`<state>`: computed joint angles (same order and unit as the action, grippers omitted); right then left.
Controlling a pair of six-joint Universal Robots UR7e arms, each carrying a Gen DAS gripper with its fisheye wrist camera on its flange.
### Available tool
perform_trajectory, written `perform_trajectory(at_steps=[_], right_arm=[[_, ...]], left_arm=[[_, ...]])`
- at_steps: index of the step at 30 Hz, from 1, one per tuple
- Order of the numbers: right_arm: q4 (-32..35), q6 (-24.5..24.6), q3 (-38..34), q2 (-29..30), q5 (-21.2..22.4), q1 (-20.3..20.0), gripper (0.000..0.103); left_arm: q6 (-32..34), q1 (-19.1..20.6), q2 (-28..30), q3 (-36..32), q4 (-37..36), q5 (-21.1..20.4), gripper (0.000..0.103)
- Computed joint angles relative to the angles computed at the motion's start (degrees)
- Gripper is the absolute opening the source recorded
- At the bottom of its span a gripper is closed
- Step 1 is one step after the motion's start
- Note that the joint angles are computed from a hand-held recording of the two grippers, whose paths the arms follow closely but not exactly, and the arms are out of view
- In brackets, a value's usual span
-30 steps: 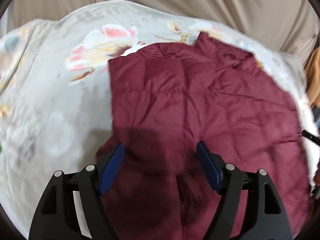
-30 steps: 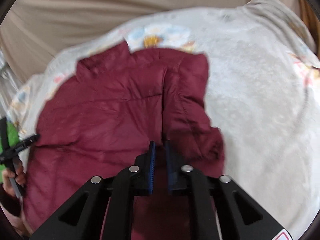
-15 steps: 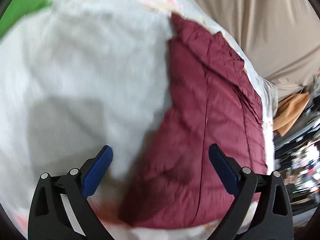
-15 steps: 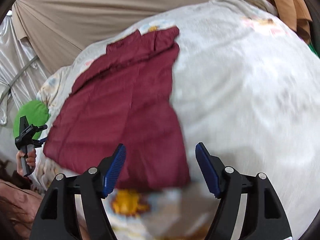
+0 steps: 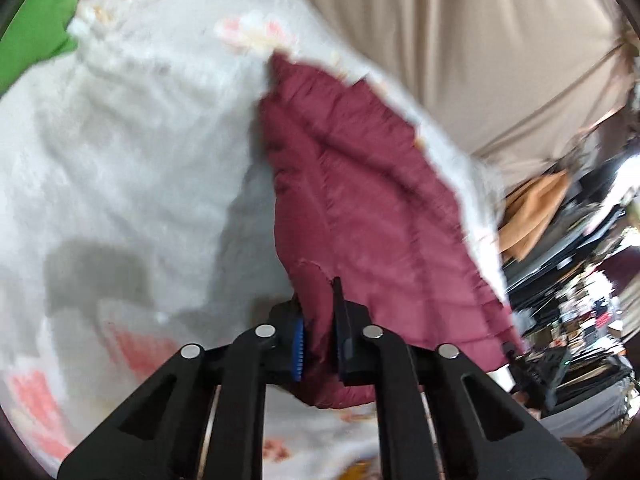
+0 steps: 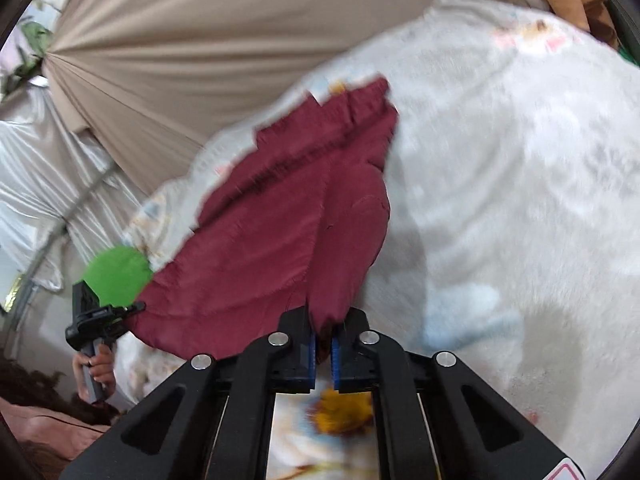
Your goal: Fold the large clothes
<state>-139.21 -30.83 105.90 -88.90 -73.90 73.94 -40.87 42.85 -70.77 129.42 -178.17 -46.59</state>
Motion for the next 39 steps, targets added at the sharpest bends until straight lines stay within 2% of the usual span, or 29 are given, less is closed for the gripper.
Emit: perform_trajectory(at_steps=[6, 9, 12, 14, 16, 20, 25, 29, 32, 35, 37, 39], right_arm=[[-4.3, -3.4, 2.0, -5.0, 11.4, -0.3, 0.004], [-5.9, -2.9, 2.0, -7.0, 17.9, -0.7, 0.004], [-7.2, -1.2, -0.4, -6.1, 22.1, 0.2, 0.004], [-7.7, 0.8, -4.4, -3.1, 22.1, 2.1, 0.004], [-9.2, 3.0, -8.3, 0.6, 19.2, 4.4, 0.004], [-7.8, 8.1, -22.2, 12.8, 9.0, 9.6, 0.004], [-0.7, 12.8, -43.8, 30.7, -1.6, 12.5, 0.004], [6.6, 15.2, -59.6, 42.9, -8.6, 13.0, 0.004], [10.8, 15.4, -69.1, 50.4, -14.2, 13.1, 0.004], [13.4, 15.0, -75.4, 55.7, -19.5, 13.2, 0.004], [14.5, 15.1, -77.5, 57.5, -20.9, 12.9, 0.004], [14.8, 15.8, -78.0, 58.1, -19.9, 12.5, 0.006]], left_arm=[[6.2, -6.7, -2.2, 0.4, -7.1, 3.9, 0.006], [9.5, -9.7, -3.1, -0.6, -10.0, 7.1, 0.006], [14.5, -10.1, -2.6, -3.7, -11.5, 9.2, 0.006], [17.4, -8.5, -1.3, -7.5, -10.1, 8.5, 0.006], [20.6, -6.2, 1.7, -13.0, -8.2, 7.8, 0.007], [24.8, 0.8, 9.5, -26.0, -2.8, 7.4, 0.007], [21.2, 10.1, 20.2, -43.5, 10.9, 8.2, 0.007], [15.9, 15.9, 25.8, -52.2, 19.7, 6.4, 0.007], [14.4, 18.4, 28.9, -56.4, 24.2, 5.6, 0.007], [16.0, 19.8, 30.6, -57.8, 23.4, 4.6, 0.009], [17.1, 20.4, 30.8, -57.7, 21.0, 3.3, 0.010], [17.8, 20.7, 30.3, -56.7, 18.2, 1.5, 0.011]])
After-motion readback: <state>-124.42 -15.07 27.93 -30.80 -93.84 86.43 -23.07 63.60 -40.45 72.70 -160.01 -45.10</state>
